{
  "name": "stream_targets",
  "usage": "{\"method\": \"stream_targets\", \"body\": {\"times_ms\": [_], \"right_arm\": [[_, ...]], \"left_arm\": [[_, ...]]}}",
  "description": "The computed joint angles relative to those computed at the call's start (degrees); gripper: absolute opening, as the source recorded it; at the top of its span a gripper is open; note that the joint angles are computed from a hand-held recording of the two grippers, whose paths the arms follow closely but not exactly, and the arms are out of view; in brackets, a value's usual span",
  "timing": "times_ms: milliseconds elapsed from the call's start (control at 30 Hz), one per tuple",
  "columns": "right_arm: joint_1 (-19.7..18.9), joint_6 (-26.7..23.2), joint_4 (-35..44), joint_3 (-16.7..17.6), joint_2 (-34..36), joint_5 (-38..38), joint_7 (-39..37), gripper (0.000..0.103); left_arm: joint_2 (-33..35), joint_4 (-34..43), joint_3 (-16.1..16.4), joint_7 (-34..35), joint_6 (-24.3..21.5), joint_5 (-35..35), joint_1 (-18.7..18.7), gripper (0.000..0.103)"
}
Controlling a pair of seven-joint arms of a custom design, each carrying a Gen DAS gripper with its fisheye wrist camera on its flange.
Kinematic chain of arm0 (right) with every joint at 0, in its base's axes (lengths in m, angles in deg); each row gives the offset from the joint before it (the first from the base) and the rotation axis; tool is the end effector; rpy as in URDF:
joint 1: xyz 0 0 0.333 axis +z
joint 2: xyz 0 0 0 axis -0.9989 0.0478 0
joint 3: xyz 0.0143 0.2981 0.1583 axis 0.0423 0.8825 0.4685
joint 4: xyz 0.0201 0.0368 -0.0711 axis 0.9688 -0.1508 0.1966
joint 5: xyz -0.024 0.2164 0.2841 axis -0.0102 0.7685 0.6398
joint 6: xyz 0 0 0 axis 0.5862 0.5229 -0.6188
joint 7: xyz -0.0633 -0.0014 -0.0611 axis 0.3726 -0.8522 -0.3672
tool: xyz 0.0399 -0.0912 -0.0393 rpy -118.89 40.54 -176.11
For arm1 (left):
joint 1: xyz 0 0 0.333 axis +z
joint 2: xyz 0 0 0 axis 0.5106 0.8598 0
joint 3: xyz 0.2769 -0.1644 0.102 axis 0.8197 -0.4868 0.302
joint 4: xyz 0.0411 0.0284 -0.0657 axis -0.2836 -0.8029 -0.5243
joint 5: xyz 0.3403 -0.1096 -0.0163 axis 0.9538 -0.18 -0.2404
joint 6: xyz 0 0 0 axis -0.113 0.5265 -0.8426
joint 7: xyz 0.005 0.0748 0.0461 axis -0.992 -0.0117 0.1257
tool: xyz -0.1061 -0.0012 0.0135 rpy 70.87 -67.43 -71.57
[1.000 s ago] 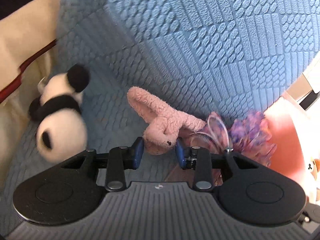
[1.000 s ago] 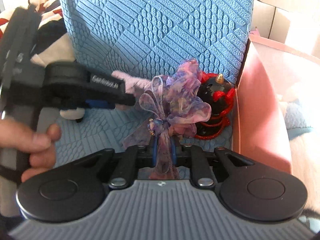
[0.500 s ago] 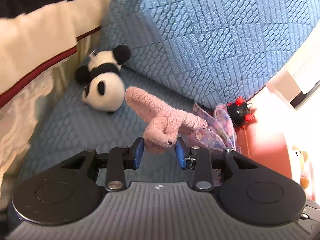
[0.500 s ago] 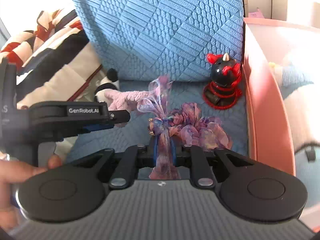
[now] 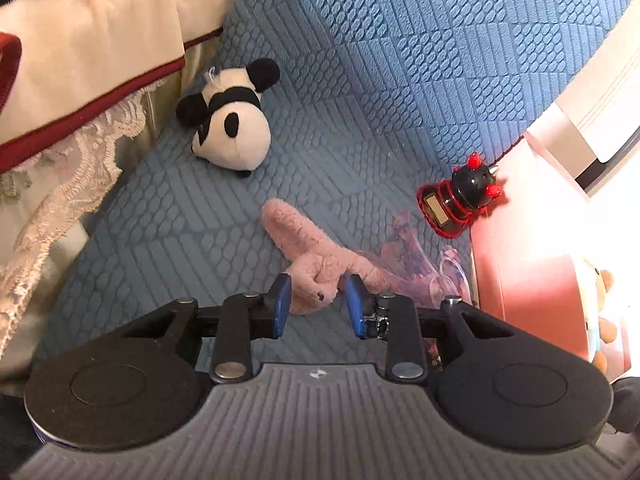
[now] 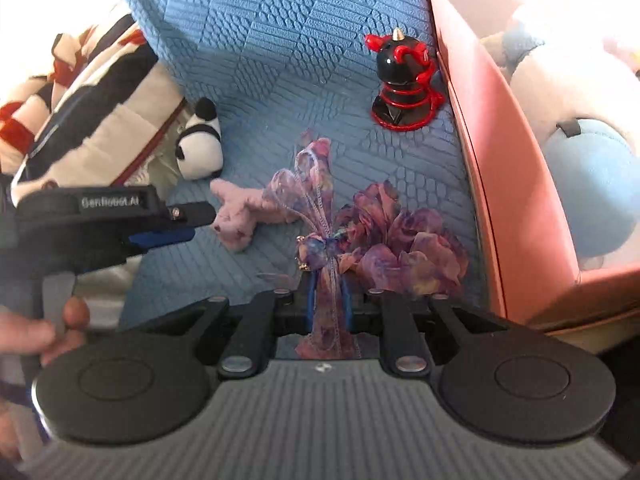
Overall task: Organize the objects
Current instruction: 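Lift pink bunny with left gripper while right gripper lifts purple bow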
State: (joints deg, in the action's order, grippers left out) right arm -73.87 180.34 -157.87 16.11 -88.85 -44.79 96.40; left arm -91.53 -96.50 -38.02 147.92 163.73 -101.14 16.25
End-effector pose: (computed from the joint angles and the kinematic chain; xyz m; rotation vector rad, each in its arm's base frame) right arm 0.3844 0.1048 0.5356 -1.7069 1.8204 -0.1739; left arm 0.4281 -0.1467 0.5740 -2.2376 1.8005 -0.9472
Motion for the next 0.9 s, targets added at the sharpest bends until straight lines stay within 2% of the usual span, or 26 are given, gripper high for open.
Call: {"method": "stream_targets", "body": {"times_ms": [67,133,167,200,233,333,467,533,800,900], "right_arm": [[1.05,-0.36,-0.16,-1.04,-0.27,1.11,-1.61,0.024],[1.49,0.05,-0.66,-1.48,-0.83,1.78,-3.18,0.033],[1.15,0.57,-1.03,-1.03,-1.17,1.27,-3.54,0.048],[0.62,1.63,-1.52,-0.24,-1.44,0.43,-3.57,0.06],[0.36,2.96,-2.06,0.31,-1.67,-0.08,-3.62,0.063],[-0.31,6.0,-3.02,1.44,-2.17,-1.85,-3.48,0.063],[-3.7,11.37,-4.34,5.0,-2.43,-6.9,-1.04,0.063],[-5.21,12.5,-4.28,6.29,-1.71,-9.59,0.1,0.063],[-2.98,11.19,-3.24,4.79,1.32,-12.71,-0.71,0.063],[-4.4,8.98,-2.68,6.24,2.28,-15.28,0.49,0.063]], "left_arm": [[0.51,0.43,0.24,0.64,-0.31,-0.35,-0.19,0.037],[1.35,1.29,0.32,1.11,-1.34,-0.46,-0.05,0.047],[1.71,1.7,0.15,0.94,-2.05,-0.35,0.2,0.057],[2.05,2.05,-0.09,0.54,-2.8,-0.14,0.53,0.061],[2.35,2.34,-0.28,0.26,-3.37,0.02,0.81,0.061],[2.84,2.76,-0.46,0.75,-3.78,-0.2,1.12,0.061],[2.94,2.74,-0.55,1.6,-3.42,-0.81,1.32,0.061],[3.04,2.65,-0.68,1.88,-2.86,-0.87,1.4,0.061],[3.26,2.29,-0.6,3.25,-1.48,-1.43,1.17,0.061],[3.53,2.45,-0.53,4.0,-1.49,-1.97,0.89,0.061]]}}
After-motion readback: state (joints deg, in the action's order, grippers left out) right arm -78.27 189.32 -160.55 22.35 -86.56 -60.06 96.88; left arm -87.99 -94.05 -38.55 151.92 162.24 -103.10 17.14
